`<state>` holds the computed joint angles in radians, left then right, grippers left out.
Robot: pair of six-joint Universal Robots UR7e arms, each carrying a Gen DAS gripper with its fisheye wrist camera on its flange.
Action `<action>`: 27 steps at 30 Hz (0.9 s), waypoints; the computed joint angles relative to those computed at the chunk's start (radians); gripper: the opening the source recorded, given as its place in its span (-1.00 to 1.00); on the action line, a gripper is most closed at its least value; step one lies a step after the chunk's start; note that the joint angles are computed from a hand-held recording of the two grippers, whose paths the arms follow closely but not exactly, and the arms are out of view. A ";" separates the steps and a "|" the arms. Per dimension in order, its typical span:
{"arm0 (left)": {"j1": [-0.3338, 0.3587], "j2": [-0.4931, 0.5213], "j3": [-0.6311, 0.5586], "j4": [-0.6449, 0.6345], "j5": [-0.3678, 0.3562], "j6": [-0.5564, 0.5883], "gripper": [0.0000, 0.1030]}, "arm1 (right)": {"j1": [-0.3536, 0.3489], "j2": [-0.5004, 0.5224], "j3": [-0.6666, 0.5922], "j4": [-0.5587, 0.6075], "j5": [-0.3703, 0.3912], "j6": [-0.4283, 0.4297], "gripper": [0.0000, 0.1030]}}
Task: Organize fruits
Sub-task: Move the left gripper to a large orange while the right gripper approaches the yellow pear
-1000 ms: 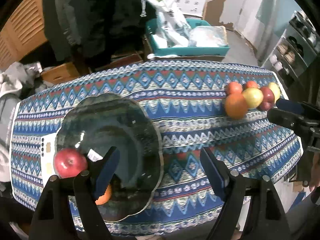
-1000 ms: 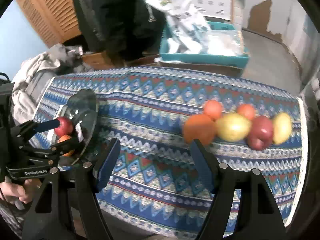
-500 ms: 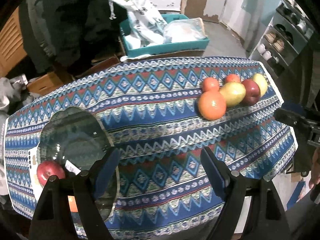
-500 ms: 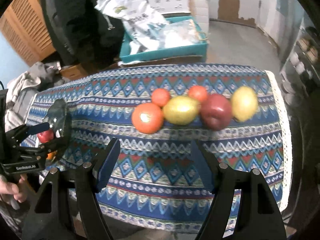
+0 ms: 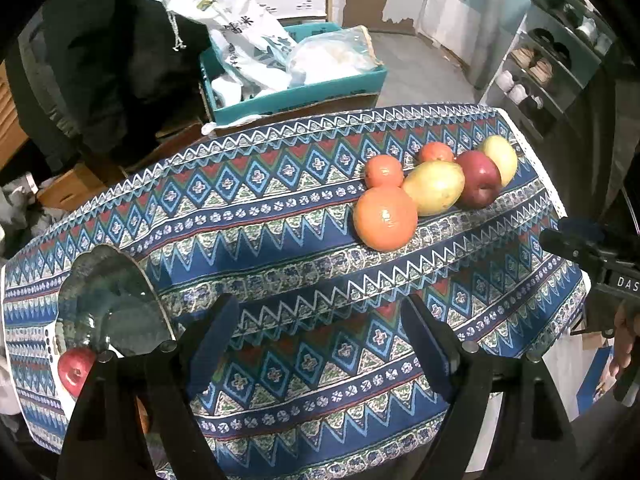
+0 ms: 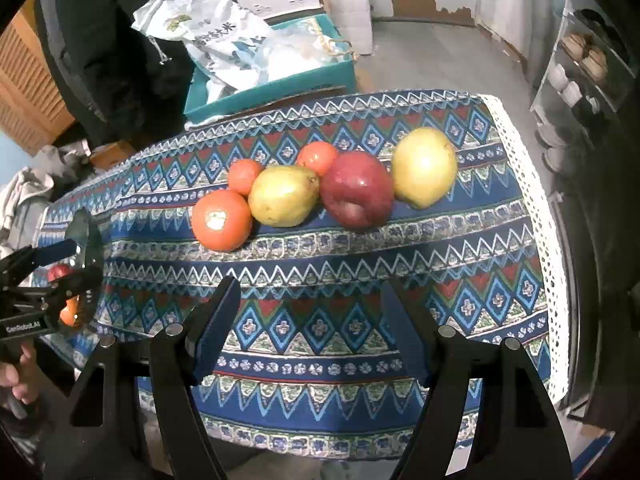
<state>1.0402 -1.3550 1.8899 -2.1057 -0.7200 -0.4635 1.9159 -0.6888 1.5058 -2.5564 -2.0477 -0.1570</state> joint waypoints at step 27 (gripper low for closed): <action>0.146 0.329 -0.306 0.017 -0.157 0.075 0.67 | -0.076 0.148 -0.322 0.330 -0.151 0.062 0.51</action>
